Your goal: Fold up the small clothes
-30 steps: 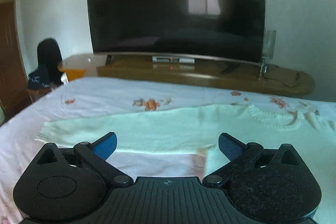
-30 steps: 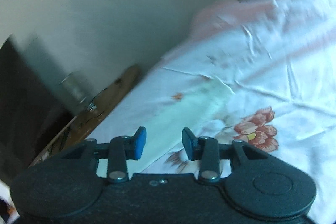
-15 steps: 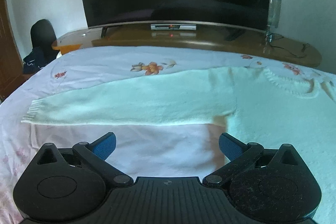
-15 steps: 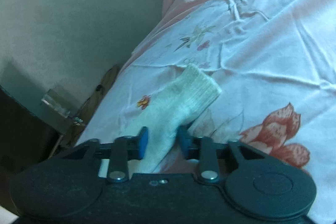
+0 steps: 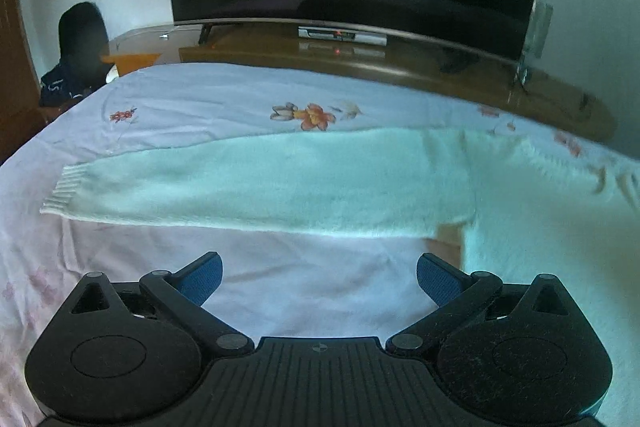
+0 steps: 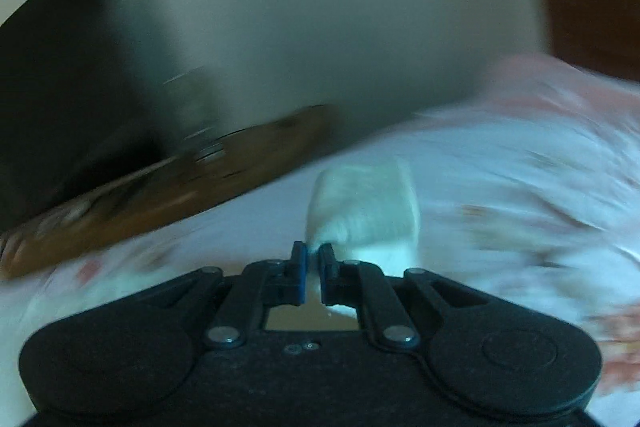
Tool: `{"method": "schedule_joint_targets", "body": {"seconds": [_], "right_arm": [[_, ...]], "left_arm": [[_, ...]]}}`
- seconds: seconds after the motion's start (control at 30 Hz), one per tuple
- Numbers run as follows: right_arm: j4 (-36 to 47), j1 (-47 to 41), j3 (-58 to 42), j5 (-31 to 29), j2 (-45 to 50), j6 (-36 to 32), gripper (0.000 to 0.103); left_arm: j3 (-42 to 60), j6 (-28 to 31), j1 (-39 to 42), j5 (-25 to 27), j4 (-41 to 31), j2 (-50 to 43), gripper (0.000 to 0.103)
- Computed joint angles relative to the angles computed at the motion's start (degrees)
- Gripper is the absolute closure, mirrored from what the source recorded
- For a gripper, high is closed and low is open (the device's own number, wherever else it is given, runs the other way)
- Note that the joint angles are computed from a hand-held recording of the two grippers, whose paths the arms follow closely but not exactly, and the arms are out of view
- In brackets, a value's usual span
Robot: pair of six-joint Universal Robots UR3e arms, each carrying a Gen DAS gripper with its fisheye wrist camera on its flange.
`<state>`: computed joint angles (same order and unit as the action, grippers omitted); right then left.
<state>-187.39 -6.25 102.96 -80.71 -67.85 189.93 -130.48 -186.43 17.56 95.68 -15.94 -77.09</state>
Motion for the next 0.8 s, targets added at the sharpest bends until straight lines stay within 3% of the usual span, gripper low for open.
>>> {"method": "schedule_joint_targets", "body": {"seconds": [0.17, 0.3, 0.4, 0.47, 0.57, 0.63, 0.67, 0.7, 0.73, 0.77, 0.8], "right_arm": [[10.3, 16.8, -17.4, 0.8, 10.4, -1.0, 0.095], [23.1, 27.4, -38.9, 0.7, 23.8, -0.3, 0.095], [29.9, 30.5, -48.9, 4.7, 30.4, -2.4, 0.078], [25.2, 32.2, -45.1, 2.5, 28.6, -3.5, 0.075], [16.2, 28.5, -30.1, 8.3, 20.5, 0.2, 0.079], [12.1, 26.8, -21.1, 6.5, 15.1, -0.2, 0.079], [10.1, 25.9, -17.1, 6.1, 12.8, -0.6, 0.079], [8.4, 24.9, -13.9, 6.1, 11.1, -0.6, 0.079], [7.5, 23.9, -11.1, 5.5, 9.1, -0.2, 0.079], [6.1, 23.2, -8.5, 4.9, 7.4, 0.0, 0.079], [4.5, 22.7, -7.0, 4.3, 7.0, 0.2, 0.079]], "left_arm": [[-2.0, -0.3, 3.2, -2.6, -1.8, 5.2, 0.000], [-2.3, -0.4, 4.7, -4.2, -3.8, 7.7, 0.000], [-1.4, -0.6, 4.2, -6.5, -3.7, 7.1, 0.000], [-0.3, -1.5, 1.8, -6.7, -1.1, 4.2, 0.000], [3.5, -4.4, -3.5, -7.1, 3.1, -3.4, 0.000], [7.6, -6.6, -7.9, -7.3, 5.9, -10.1, 0.000], [9.7, -7.7, -9.6, -7.6, 7.3, -13.6, 0.012], [12.1, -8.6, -10.7, -8.7, 6.8, -16.4, 0.049], [15.6, -10.4, -11.2, -11.4, 4.2, -19.6, 0.060], [17.9, -12.3, -11.5, -13.2, 3.0, -22.2, 0.062], [21.1, -14.1, -13.2, -11.8, 1.3, -24.9, 0.062]]}}
